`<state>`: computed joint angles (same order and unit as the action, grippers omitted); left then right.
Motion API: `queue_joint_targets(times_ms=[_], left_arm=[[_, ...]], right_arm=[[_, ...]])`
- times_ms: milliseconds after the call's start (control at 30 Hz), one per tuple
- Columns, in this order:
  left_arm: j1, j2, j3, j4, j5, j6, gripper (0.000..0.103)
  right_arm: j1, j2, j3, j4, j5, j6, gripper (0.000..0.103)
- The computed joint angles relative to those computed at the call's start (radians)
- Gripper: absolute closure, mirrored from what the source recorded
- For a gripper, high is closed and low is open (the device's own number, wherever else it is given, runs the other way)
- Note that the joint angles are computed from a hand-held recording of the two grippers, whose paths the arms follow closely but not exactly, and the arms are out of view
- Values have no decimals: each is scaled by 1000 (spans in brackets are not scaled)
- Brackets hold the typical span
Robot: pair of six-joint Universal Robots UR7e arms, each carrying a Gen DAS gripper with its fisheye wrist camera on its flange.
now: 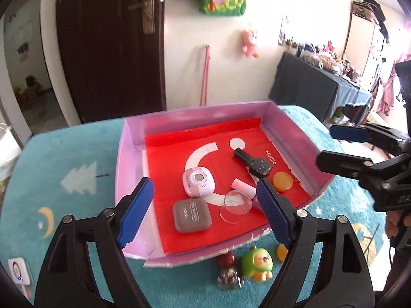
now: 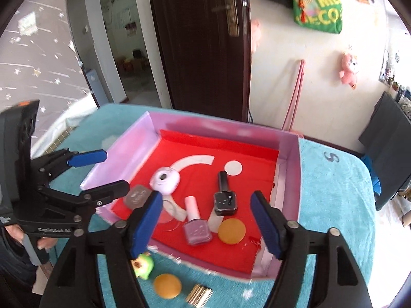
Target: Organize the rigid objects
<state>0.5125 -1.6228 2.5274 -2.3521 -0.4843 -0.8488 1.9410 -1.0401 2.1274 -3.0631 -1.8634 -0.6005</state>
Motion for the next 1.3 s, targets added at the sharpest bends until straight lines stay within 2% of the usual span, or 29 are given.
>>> queue_joint_targets(times_ms=[67, 133, 233, 333, 433, 533, 667, 767, 867, 1067, 1200, 1300], left_arm=[[-60, -35, 15, 110, 34, -100, 19], [-120, -68, 29, 231, 61, -216, 10], [-220, -105, 38, 450, 89, -424, 9], [-302, -130, 50, 601, 84, -583, 7], [-393, -133, 56, 783, 63, -787, 6], [-454, -138, 70, 867, 32, -911, 6], [-521, -155, 110, 893, -21, -1017, 6], [-567, -130, 132, 924, -71, -1103, 6], [-591, -97, 163, 881, -114, -1123, 6], [-631, 37, 190, 858, -172, -1223, 6], [-643, 79, 225, 775, -195, -1237, 6], [-661, 84, 255, 715, -211, -1236, 6]], right_arm=[[6, -35, 42, -39, 15, -11, 22], [14, -74, 93, -85, 25, -15, 20], [13, -125, 153, -125, 53, -3, 16], [9, -175, 228, -189, 83, -8, 8], [6, -211, 302, -270, 84, -21, 5], [2, -231, 379, -377, 76, -41, 0], [-18, -235, 464, -512, 72, -64, 0], [-51, -223, 517, -597, 77, -74, 0], [-96, -183, 567, -711, 101, -88, 0], [-191, 11, 627, -1009, 129, -154, 0], [-252, 103, 646, -1119, 170, -178, 0], [-270, 170, 643, -1184, 158, -197, 0]])
